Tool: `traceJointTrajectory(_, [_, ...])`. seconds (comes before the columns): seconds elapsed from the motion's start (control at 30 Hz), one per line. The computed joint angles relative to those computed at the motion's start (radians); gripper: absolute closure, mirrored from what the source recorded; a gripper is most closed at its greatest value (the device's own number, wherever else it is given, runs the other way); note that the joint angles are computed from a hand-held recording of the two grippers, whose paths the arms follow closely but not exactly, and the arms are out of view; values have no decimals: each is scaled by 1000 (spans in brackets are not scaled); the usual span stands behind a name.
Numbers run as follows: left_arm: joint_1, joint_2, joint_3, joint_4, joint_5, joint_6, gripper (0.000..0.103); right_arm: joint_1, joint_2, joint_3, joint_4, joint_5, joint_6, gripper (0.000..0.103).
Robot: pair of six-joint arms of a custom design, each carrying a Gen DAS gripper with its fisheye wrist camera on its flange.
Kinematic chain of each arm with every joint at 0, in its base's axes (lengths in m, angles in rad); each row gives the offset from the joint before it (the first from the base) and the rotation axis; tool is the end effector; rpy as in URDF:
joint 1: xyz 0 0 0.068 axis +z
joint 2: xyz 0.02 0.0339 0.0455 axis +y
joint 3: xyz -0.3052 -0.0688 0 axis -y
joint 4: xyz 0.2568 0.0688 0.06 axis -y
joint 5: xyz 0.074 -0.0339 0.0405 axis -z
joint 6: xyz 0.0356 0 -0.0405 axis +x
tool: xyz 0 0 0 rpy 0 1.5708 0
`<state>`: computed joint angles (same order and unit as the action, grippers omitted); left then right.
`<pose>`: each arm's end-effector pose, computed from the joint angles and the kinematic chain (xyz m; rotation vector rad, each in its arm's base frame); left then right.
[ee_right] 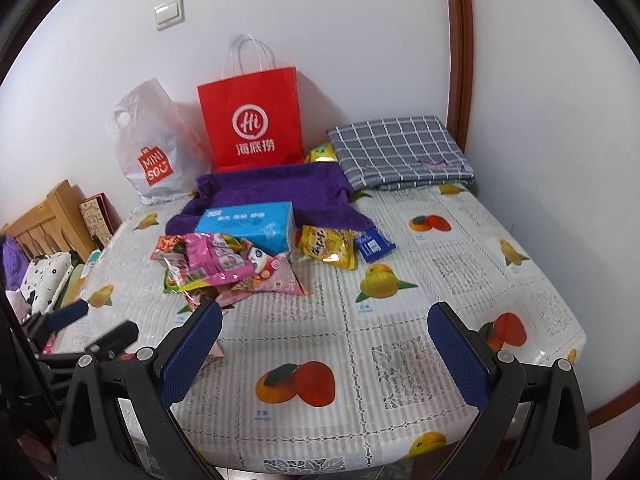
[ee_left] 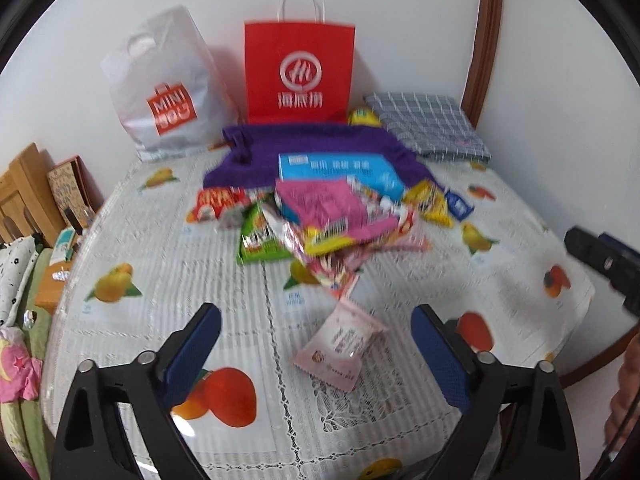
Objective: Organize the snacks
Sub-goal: 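Grasp the pink wafer packet with the left tool while the right tool grasps the blue biscuit packet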
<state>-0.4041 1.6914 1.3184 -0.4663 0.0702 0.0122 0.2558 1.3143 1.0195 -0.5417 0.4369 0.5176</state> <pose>0.3584 -0.1560 0.2973 0.5329 2.3652 -0.2643 0.2717 0.0555 0.3126 0.4958 2.2588 -0.1395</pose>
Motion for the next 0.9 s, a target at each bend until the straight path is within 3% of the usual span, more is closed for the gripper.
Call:
traceJointTrajectory(0.13, [-3, 61, -13, 19, 6, 26, 12, -40, 36, -24, 39, -27, 9, 1])
traceJointTrajectory(0.37, [-12, 170, 18, 7, 29, 70, 29, -104, 85, -69, 126, -79, 13, 4])
traceJointTrajectory(0.53, [-23, 213, 24, 32, 33, 95, 32, -135, 109, -80, 153, -99, 5, 4])
traceJointTrajectory(0.63, [-32, 214, 16, 58, 28, 129, 43, -151, 127, -86, 176, -107, -2, 4])
traceJointTrajectory(0.67, [-34, 214, 16, 64, 28, 136, 53, -155, 131, -88, 181, -111, -4, 4])
traceJointTrajectory(0.77, [-19, 218, 31, 52, 60, 146, 61, -173, 152, -92, 205, -130, -11, 4])
traceJointTrajectory(0.9, [12, 210, 42, 49, 60, 138, 61, -193, 181, -93, 234, -154, -29, 4])
